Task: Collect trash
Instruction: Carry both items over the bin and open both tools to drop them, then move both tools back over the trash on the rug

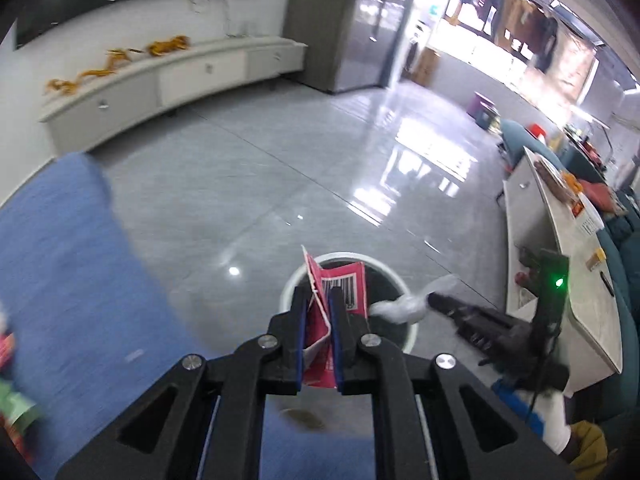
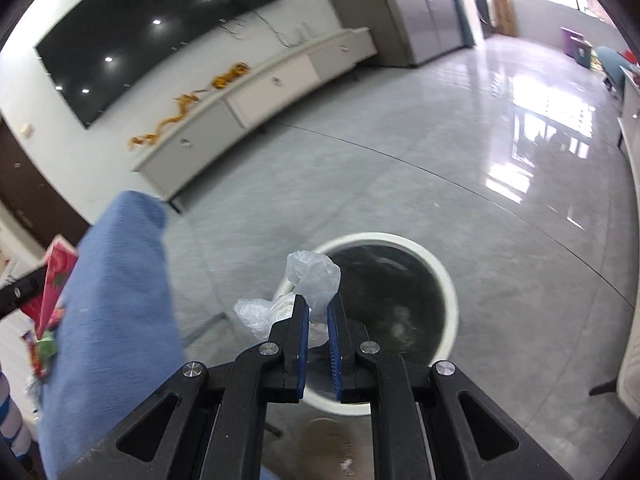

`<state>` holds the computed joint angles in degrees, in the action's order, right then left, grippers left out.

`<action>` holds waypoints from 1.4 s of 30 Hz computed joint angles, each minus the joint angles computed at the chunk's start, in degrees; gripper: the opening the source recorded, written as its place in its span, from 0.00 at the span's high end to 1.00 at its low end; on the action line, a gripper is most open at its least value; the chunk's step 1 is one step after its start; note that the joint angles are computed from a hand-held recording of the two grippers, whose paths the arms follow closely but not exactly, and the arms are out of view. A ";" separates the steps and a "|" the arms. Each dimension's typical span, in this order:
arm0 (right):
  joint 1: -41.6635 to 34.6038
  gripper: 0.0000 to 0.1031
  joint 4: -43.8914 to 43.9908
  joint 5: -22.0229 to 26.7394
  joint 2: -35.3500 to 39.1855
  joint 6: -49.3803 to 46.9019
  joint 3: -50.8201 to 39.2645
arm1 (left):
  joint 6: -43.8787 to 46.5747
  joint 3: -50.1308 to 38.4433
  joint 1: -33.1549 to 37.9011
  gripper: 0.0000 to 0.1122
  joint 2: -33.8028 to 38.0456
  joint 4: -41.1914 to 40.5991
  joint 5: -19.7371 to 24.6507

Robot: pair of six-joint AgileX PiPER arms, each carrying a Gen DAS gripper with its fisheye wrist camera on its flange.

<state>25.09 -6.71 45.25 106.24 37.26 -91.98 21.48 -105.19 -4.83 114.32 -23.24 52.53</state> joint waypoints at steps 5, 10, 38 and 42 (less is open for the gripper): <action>-1.15 0.75 -0.81 3.02 6.32 -0.40 -4.92 | -5.00 -18.08 -4.17 0.64 14.23 -0.37 7.10; -1.96 0.52 -0.88 2.43 6.91 -1.07 -4.16 | -10.08 -29.25 -5.26 0.51 21.98 0.87 11.18; 22.18 0.00 -33.66 12.73 -1.95 19.82 -24.14 | 9.15 23.47 14.81 0.51 -25.08 -9.19 -18.74; 25.97 0.00 -34.85 12.48 1.01 18.93 -31.18 | 16.96 26.09 25.39 0.51 -27.84 -16.88 -17.04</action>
<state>51.06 -41.56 57.73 107.25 56.19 -123.16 38.44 -79.10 20.57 86.48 -40.11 35.49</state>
